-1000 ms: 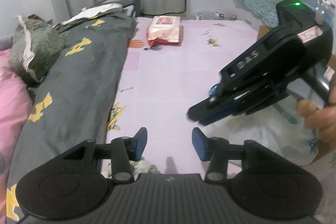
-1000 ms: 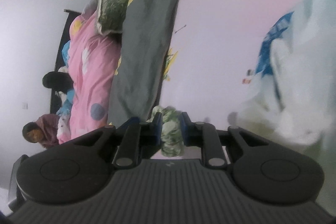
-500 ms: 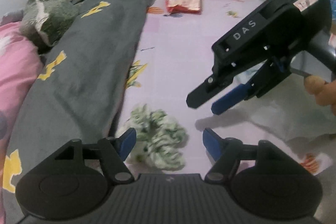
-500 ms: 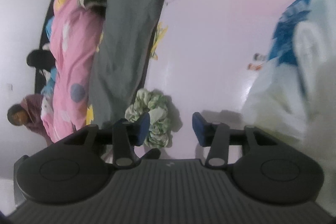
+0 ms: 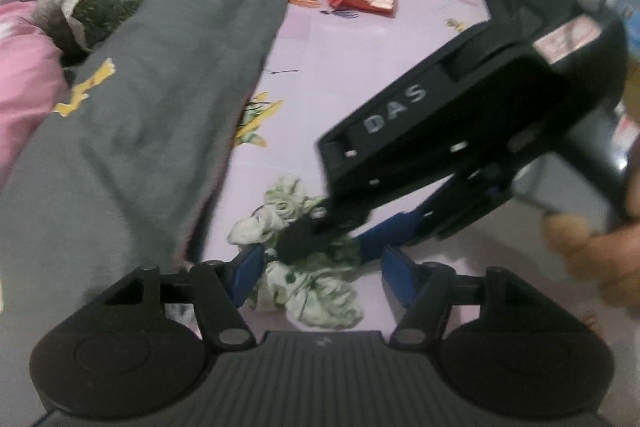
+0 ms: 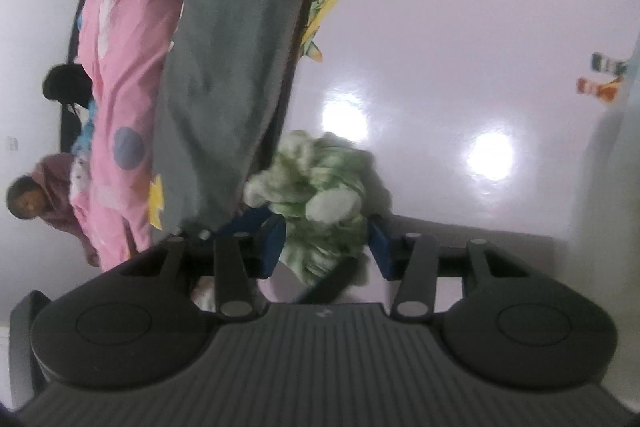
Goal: Organize soft objects
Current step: 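Close the right gripper on the green floral scrunchie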
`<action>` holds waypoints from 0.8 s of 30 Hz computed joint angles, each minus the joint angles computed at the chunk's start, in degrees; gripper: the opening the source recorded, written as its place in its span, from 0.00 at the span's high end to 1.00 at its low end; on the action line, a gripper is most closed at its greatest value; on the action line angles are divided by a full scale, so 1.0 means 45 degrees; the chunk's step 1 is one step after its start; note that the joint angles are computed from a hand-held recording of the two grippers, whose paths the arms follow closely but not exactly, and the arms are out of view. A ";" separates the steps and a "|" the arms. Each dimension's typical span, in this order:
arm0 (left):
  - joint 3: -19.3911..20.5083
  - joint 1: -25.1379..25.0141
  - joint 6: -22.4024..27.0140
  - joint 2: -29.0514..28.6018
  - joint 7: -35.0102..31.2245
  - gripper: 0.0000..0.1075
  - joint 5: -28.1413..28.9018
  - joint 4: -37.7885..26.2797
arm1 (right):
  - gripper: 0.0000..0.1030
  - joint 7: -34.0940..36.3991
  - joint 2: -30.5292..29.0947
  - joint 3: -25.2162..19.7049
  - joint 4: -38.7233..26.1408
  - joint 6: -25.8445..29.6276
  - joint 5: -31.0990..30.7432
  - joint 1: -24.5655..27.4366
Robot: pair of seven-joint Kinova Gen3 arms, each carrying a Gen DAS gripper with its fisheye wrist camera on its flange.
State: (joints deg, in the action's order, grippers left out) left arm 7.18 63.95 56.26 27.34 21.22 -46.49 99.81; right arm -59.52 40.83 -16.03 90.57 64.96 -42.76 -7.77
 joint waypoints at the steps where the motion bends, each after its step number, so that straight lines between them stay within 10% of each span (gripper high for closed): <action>1: -0.0021 0.0031 -0.0100 -0.0061 0.0052 0.39 -0.0120 0.0046 | 0.57 0.0007 0.0049 -0.0032 0.0038 0.0005 -0.0128 0.0067; 8: 0.0028 0.0208 -0.0179 -0.0416 0.0086 0.38 -0.0848 -0.0163 | 0.80 0.0741 -0.0379 -0.0192 0.0790 0.0100 -0.1318 0.1097; 24: -0.0215 0.1054 0.0465 0.0786 -0.3822 0.38 -0.2587 -0.4416 | 0.87 0.4025 -0.2883 0.1697 0.2206 0.2424 -0.4042 0.4681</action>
State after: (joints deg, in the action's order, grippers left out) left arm 6.22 68.70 58.35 30.88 4.02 -58.13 79.94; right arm -41.41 27.86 -8.39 100.50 75.87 -60.94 13.30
